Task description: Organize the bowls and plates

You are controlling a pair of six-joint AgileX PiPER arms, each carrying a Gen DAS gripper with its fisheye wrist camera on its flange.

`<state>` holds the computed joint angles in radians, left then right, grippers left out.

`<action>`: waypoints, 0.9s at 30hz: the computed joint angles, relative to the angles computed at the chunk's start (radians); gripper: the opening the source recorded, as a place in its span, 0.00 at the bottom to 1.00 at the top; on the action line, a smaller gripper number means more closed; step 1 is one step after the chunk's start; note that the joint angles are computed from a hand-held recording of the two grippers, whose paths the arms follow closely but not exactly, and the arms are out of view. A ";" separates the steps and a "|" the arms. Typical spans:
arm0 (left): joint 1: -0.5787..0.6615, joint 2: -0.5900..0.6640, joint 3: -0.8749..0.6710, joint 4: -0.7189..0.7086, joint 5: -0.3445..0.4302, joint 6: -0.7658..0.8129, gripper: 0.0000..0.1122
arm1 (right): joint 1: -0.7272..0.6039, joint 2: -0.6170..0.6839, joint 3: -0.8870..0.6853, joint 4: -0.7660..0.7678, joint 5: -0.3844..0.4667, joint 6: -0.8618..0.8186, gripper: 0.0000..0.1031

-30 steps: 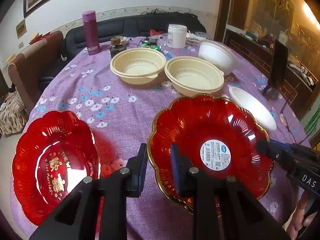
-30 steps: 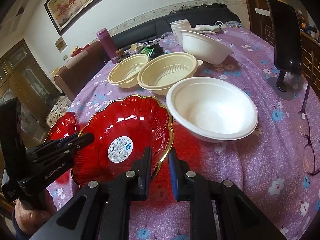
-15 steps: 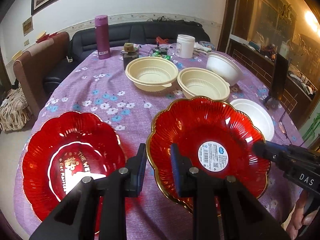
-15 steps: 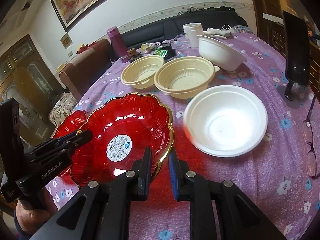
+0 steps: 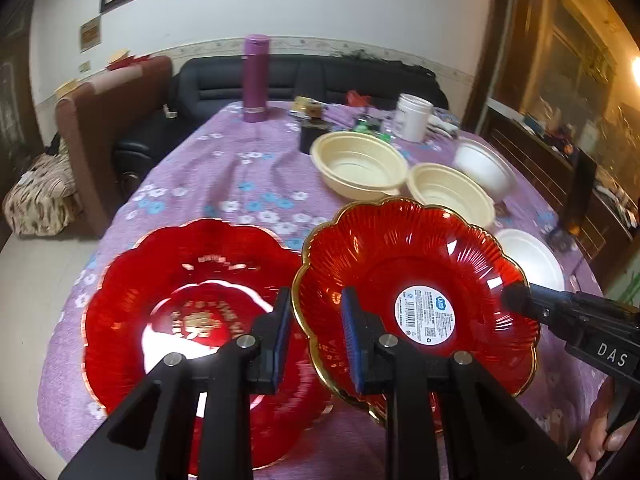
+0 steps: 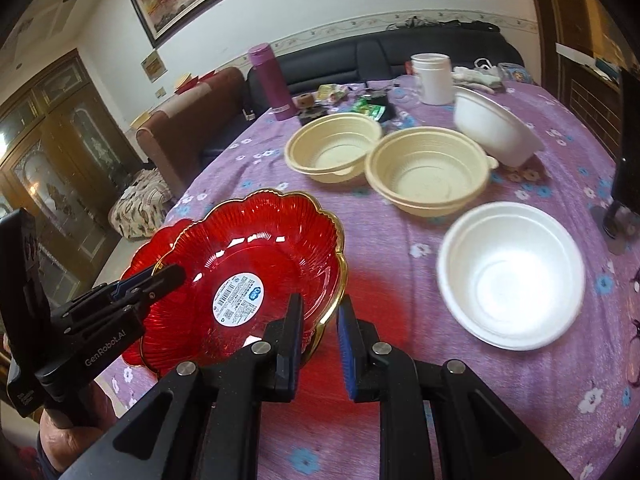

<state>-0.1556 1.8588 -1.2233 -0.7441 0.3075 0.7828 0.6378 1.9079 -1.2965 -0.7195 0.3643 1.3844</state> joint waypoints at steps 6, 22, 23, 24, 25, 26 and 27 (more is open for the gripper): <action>0.080 -0.001 0.007 -0.074 0.007 0.067 0.21 | 0.013 0.103 -0.183 0.176 0.057 -0.216 0.18; 0.213 0.071 -0.039 0.010 0.005 -0.032 0.21 | 0.016 0.479 -0.765 0.577 0.285 -0.671 0.18; 0.218 0.074 -0.037 0.009 0.002 -0.028 0.21 | 0.017 0.496 -0.795 0.585 0.302 -0.684 0.18; 0.221 0.077 -0.037 0.017 -0.002 -0.035 0.21 | 0.020 0.518 -0.836 0.589 0.327 -0.694 0.18; 0.229 0.079 -0.036 0.013 0.000 -0.030 0.21 | 0.024 0.535 -0.864 0.588 0.344 -0.699 0.18; 0.233 0.083 -0.038 0.010 0.006 -0.028 0.21 | 0.027 0.550 -0.893 0.592 0.361 -0.709 0.18; 0.238 0.087 -0.040 0.014 0.011 -0.031 0.21 | 0.031 0.565 -0.921 0.587 0.380 -0.710 0.18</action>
<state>0.0824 1.9457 -1.2631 -0.7301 0.3189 0.7522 0.6688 2.4732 -2.2174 -0.1328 0.7445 0.6742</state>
